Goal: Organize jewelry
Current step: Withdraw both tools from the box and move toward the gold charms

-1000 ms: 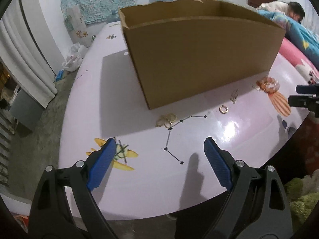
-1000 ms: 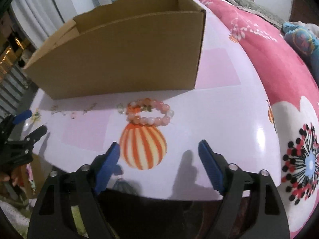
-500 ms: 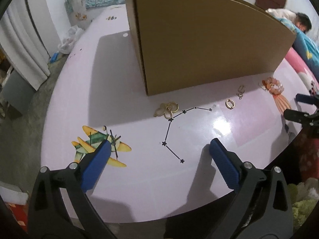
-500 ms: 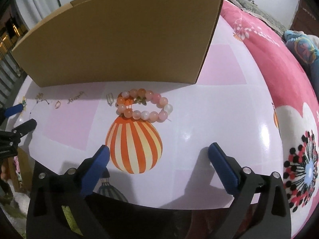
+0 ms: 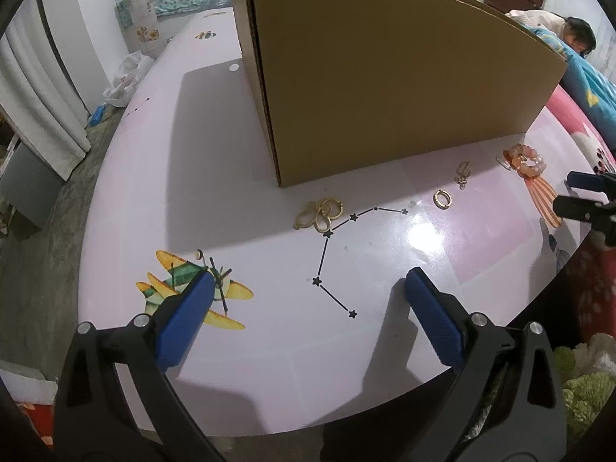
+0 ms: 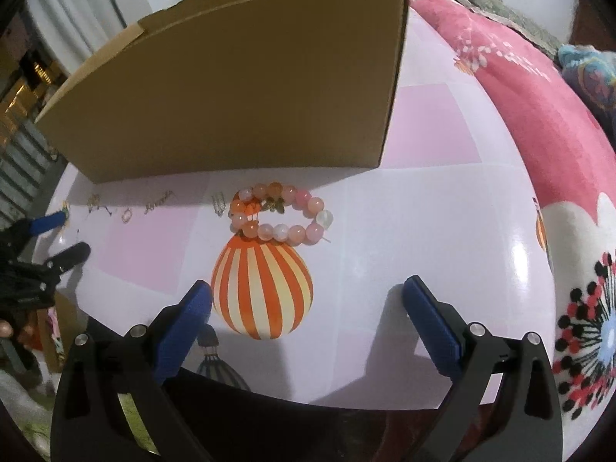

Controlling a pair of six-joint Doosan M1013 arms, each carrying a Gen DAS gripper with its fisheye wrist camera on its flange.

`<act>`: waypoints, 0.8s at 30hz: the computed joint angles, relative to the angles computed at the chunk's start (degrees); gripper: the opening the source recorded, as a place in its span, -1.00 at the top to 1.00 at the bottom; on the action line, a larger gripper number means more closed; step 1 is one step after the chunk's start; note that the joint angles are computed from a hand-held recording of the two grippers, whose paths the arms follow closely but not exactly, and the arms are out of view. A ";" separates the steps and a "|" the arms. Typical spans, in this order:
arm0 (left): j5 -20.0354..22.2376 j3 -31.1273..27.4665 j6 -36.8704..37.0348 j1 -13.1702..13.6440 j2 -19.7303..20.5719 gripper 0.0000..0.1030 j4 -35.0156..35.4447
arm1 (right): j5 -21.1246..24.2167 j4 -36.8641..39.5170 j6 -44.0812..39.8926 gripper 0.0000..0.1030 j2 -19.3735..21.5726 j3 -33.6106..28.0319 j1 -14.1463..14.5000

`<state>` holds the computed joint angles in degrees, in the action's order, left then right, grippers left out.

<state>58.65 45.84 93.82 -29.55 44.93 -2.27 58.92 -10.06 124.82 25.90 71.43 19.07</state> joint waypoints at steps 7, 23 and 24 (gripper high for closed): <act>-2.30 2.28 0.77 -0.44 -1.34 -0.86 0.24 | -8.49 3.35 -0.42 -0.72 -1.53 0.35 -0.14; -15.97 4.57 7.14 0.13 -3.35 0.01 -6.60 | -19.37 20.88 -12.14 0.25 -0.18 -1.36 -1.59; -16.16 4.21 7.23 0.10 -3.10 0.02 -6.39 | -19.83 20.56 -11.54 0.26 -0.18 -1.33 -1.57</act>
<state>42.49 50.04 101.05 -29.45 41.83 -8.66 39.09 10.51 113.28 25.72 70.11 17.49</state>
